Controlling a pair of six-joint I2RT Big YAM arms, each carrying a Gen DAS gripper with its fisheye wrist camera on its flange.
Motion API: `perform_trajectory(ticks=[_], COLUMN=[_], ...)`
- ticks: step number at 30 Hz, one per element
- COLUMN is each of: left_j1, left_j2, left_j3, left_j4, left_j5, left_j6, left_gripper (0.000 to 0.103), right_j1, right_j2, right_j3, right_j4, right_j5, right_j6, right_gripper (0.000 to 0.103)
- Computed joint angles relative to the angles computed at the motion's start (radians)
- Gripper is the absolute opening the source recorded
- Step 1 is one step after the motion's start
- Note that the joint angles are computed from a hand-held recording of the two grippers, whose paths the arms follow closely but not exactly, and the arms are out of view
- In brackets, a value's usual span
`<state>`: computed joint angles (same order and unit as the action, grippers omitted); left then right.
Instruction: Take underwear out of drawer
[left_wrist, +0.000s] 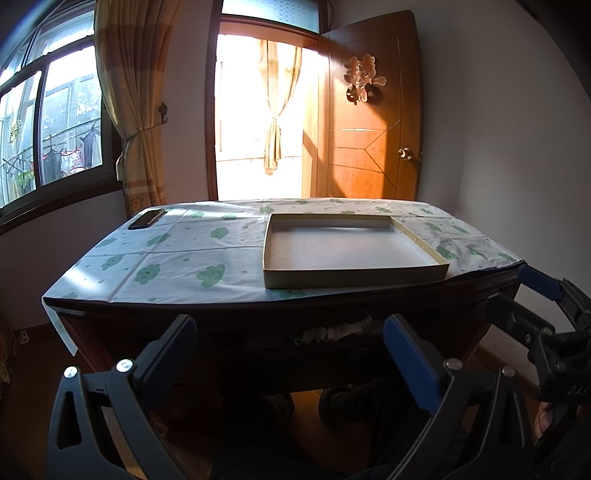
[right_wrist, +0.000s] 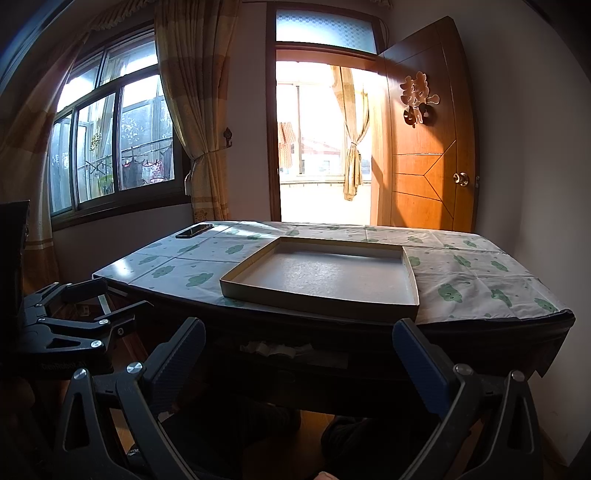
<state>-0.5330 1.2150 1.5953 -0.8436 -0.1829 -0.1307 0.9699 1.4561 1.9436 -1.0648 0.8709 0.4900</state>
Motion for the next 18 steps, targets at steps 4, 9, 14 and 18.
perform_trajectory(ticks=[4,9,14,18], left_j1=[0.000,-0.001,0.000,-0.001], left_j2=[0.001,0.002,0.003,0.003], left_j3=[0.001,0.003,0.005,0.005], left_j4=[-0.001,-0.004,-0.004,-0.004], left_j5=[-0.001,-0.001,0.000,0.000], left_j6=[0.001,0.003,0.005,0.006], left_gripper=[0.103,0.103,0.103,0.103], right_j1=[0.000,0.000,0.000,0.000], right_j2=[0.000,-0.001,-0.001,-0.002], right_j3=[0.000,-0.003,-0.003,-0.005], right_j4=[0.001,0.003,0.003,0.002], right_j5=[0.001,0.000,0.002,0.002], right_j6=[0.000,0.000,-0.001,0.001], right_gripper=[0.103,0.103,0.103,0.103])
